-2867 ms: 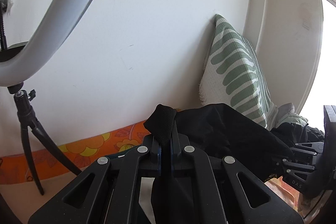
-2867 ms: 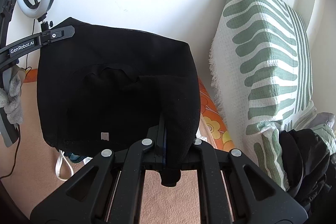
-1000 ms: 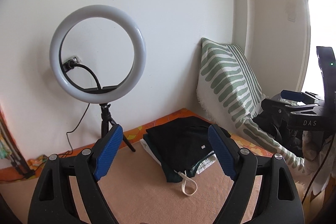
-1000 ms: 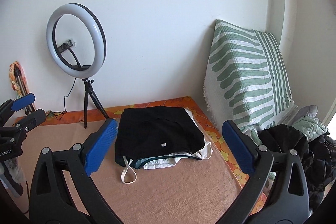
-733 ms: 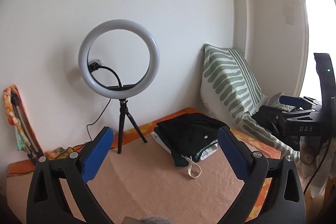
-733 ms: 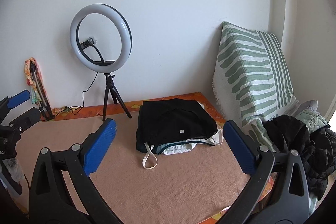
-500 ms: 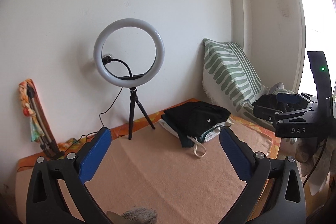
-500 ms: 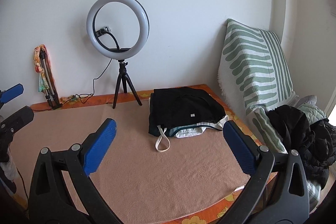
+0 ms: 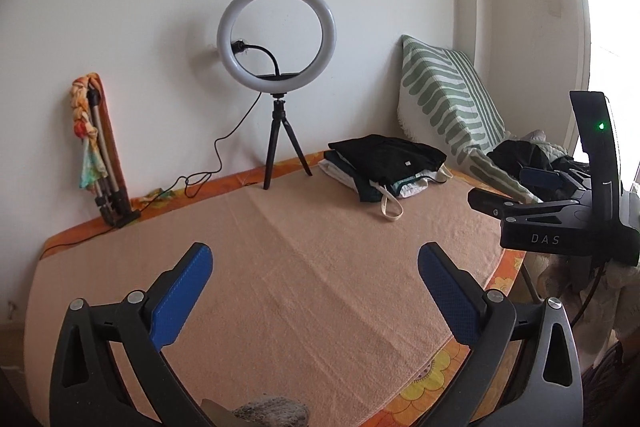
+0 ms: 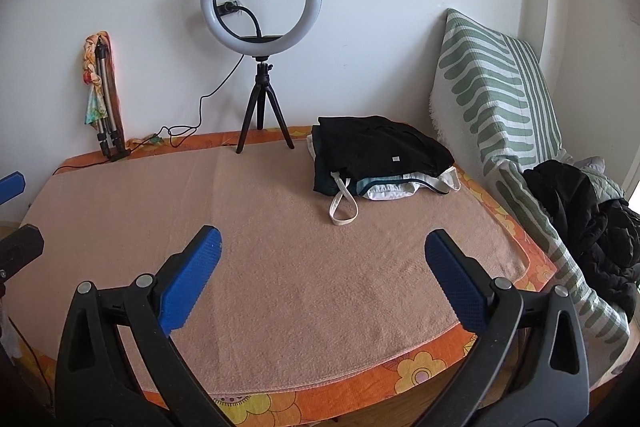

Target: Fold small clothes

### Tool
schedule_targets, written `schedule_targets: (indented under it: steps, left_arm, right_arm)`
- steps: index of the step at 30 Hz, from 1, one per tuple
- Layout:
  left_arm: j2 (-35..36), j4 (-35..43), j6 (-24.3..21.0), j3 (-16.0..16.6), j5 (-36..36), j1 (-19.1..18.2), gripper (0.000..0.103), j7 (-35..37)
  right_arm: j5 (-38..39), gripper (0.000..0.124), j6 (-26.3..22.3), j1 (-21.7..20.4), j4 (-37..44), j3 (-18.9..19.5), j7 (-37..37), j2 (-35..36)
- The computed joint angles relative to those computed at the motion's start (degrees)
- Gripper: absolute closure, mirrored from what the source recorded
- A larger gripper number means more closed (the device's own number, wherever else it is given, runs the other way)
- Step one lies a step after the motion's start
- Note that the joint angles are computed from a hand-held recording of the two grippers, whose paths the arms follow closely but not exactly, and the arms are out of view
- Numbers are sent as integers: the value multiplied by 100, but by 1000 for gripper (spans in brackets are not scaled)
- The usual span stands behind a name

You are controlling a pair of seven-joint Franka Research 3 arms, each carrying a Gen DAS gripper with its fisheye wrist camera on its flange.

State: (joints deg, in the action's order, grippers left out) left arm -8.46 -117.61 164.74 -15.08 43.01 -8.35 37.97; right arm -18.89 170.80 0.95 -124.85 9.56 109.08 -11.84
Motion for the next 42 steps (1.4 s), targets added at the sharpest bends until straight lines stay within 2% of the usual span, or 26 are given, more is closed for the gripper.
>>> schedule_targets:
  steps: [3, 5, 9, 13, 16, 20, 24, 27, 35, 42]
  left_arm:
    - [29, -167, 68, 34, -79, 9, 1, -60]
    - [81, -213, 9, 101, -399, -74, 1, 214]
    - [61, -296, -76, 40, -83, 16, 1, -41]
    - [-4, -406, -55, 63, -50, 44, 1, -89]
    - [-72, -472, -109, 15, 168, 98, 1, -226]
    - [-120, -545, -105, 27, 200, 98, 1, -182]
    - [-134, -587, -83, 36, 106, 95, 1, -107]
    - [-150, -598, -87, 19, 111, 109, 1, -109]
    - [-154, -595, -65, 7, 123, 131, 1, -102]
    - [-167, -591, -80, -11, 156, 133, 1, -137]
  right_arm:
    - [62, 21, 22, 43, -56, 0, -27, -1]
    - [-288, 21, 84, -178, -73, 187, 293, -11]
    - [-356, 21, 218, -193, -112, 192, 515, -15]
    - [-940, 21, 381, -641, -133, 569, 1248, -31]
    - [-685, 21, 391, -355, -180, 363, 999, 15]
    - [-1211, 21, 465, -691, -252, 664, 1514, 22]
    - [-1202, 21, 413, -511, -267, 535, 1472, 60]
    - [-1454, 21, 423, -577, -244, 592, 1654, 67]
    - [-1379, 21, 440, -372, -238, 417, 1557, 95]
    - [-1405, 21, 467, -367, -212, 416, 1541, 137]
